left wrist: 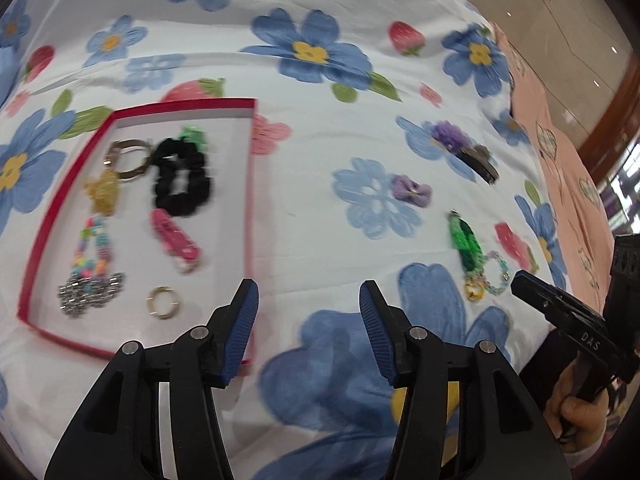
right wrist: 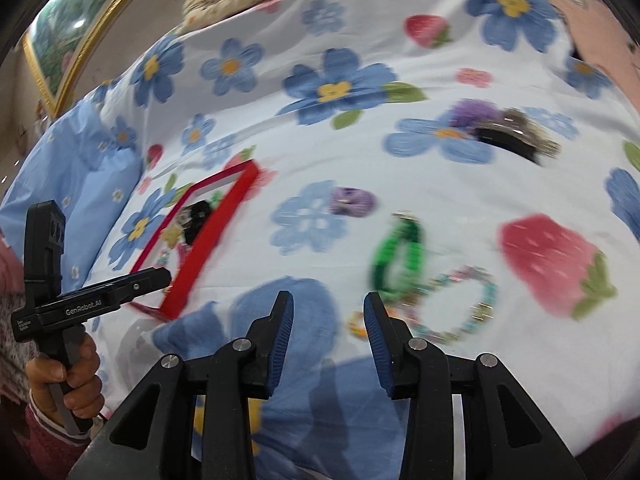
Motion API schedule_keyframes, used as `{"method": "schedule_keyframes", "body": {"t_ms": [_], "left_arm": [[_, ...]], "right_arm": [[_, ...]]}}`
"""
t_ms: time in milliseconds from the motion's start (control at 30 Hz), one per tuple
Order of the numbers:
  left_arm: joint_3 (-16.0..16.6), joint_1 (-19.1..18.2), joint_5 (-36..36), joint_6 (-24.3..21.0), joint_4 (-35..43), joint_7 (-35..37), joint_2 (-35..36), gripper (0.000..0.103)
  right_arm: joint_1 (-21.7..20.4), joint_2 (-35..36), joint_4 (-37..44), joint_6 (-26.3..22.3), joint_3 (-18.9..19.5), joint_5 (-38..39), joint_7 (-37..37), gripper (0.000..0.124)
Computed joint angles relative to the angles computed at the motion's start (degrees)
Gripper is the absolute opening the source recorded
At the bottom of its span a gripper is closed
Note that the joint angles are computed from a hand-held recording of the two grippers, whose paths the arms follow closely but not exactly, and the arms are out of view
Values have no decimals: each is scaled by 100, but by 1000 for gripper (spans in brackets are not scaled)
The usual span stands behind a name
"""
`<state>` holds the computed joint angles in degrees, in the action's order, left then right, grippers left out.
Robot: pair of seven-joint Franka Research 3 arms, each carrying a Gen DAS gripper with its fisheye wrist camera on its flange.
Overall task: Organize jewelry
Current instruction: 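Move both tools to the remaining items and grasp the beaded bracelet with the right tool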
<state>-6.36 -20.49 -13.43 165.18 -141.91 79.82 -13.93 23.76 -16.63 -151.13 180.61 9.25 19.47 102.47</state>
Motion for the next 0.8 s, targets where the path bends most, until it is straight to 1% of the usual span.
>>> {"method": "schedule_keyframes", "body": {"t_ms": [133, 267, 400, 467, 533, 567, 667, 800], "left_arm": [[-128, -48, 39, -73, 259, 6, 256, 52], [-288, -51, 77, -164, 564, 54, 540, 52], [-437, -69, -8, -243, 836, 228, 775, 52], [-507, -116, -157, -273, 956, 457, 877, 52], [-591, -150, -286, -289, 1053, 666, 968, 54], [-643, -156, -294, -304, 1103, 711, 1022, 55], [-772, -196, -520, -358, 1258, 1016, 1206, 57], [-949, -150, -373, -460, 1465, 995, 1471, 57]], "right_arm": [[-326, -330, -372, 21, 94, -33, 196, 40], [-448, -481, -585, 39, 4, -23, 287, 40], [-609, -530, -676, 84, 33, -68, 362, 40], [-626, -524, -676, 77, 23, -95, 360, 40], [-874, -477, -629, 22, 219, -219, 434, 40], [-918, -436, -591, 2, 249, -262, 457, 40], [-935, -306, -488, -63, 188, -364, 428, 40], [-1044, -5, -252, -276, 156, -532, 434, 40]]}}
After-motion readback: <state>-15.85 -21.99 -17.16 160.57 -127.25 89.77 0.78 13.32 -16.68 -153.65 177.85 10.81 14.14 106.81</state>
